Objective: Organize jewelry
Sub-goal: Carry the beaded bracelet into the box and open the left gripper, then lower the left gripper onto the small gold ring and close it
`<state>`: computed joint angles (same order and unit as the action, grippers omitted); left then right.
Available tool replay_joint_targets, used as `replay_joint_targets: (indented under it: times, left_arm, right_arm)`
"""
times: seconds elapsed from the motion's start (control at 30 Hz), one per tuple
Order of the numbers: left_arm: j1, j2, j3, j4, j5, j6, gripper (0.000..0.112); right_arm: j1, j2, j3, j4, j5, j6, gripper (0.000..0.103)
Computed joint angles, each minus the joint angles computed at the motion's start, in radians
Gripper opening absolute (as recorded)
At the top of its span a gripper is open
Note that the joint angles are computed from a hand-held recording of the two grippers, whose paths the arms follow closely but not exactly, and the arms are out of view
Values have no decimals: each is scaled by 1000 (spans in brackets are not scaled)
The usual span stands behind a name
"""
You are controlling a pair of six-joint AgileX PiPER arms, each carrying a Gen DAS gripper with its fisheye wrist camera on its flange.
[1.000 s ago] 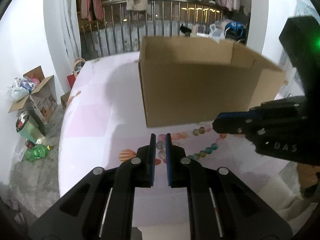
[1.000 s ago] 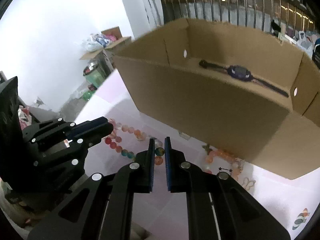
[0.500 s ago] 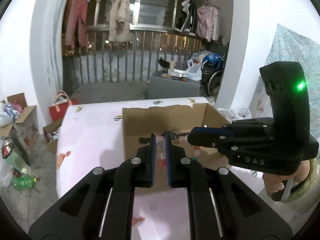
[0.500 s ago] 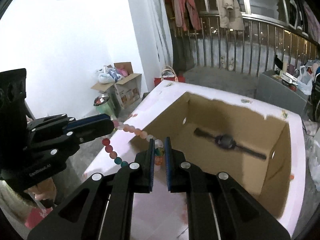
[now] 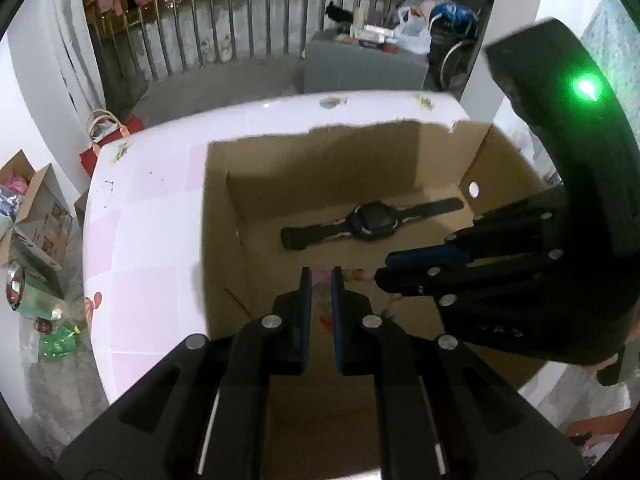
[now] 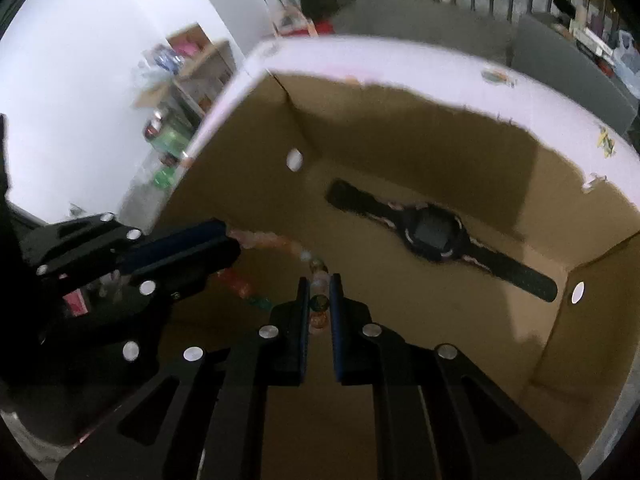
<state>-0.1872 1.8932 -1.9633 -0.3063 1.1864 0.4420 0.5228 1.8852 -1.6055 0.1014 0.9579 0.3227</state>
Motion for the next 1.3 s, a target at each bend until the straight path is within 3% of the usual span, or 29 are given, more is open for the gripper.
replay_joint_targets:
  times: [0.1,0.23,0.3,0.47,0.53,0.63,0.73,0.87,0.97,1.03,1.13,1.3]
  left_arm:
    - [-6,-18,40,13,-29,-14,22]
    - [27,-87,127,-40,-81,30,24]
    - [47,-127,157,-71,-97,50,27]
    - [183,-323,373,-300,-148,259,33]
    - [268,-407,482,-415,-145,365,34]
    - [391,-511,646,-553,-122,501,36]
    - [461,-594,802,-580,-135,572,36]
    - [465,-650,967,-560,-210,626,36]
    - [406,-670,1057,-497,-315,625,36]
    - [392,-680,1093,-494,-345,656,36]
    - [345,-701,1156,-480,-430,710,36]
    - [297,-669,1169,-461,-489,705,36]
  right_arm:
    - [-7,6,13,-12,-9,16,19]
    - [3,-87,124,-54,-97,48,24]
    - [24,-182,219,-99,-168,92,27]
    - [110,-488,499,-211,-363,209,29]
    - [186,-640,647,-331,-450,341,29]
    - [298,-767,793,-584,-492,623,29]
    - [399,-818,922,-771,-479,912,29]
    - [508,-747,987,-965,-359,1238,27]
    - [573,-677,965,-1041,-217,1336,26]
    - [602,-642,955,-1090,-149,1394,25]
    - [649,-624,967,-1133,-87,1476,20]
    - [708,-581,972,-1177,-8,1559,20]
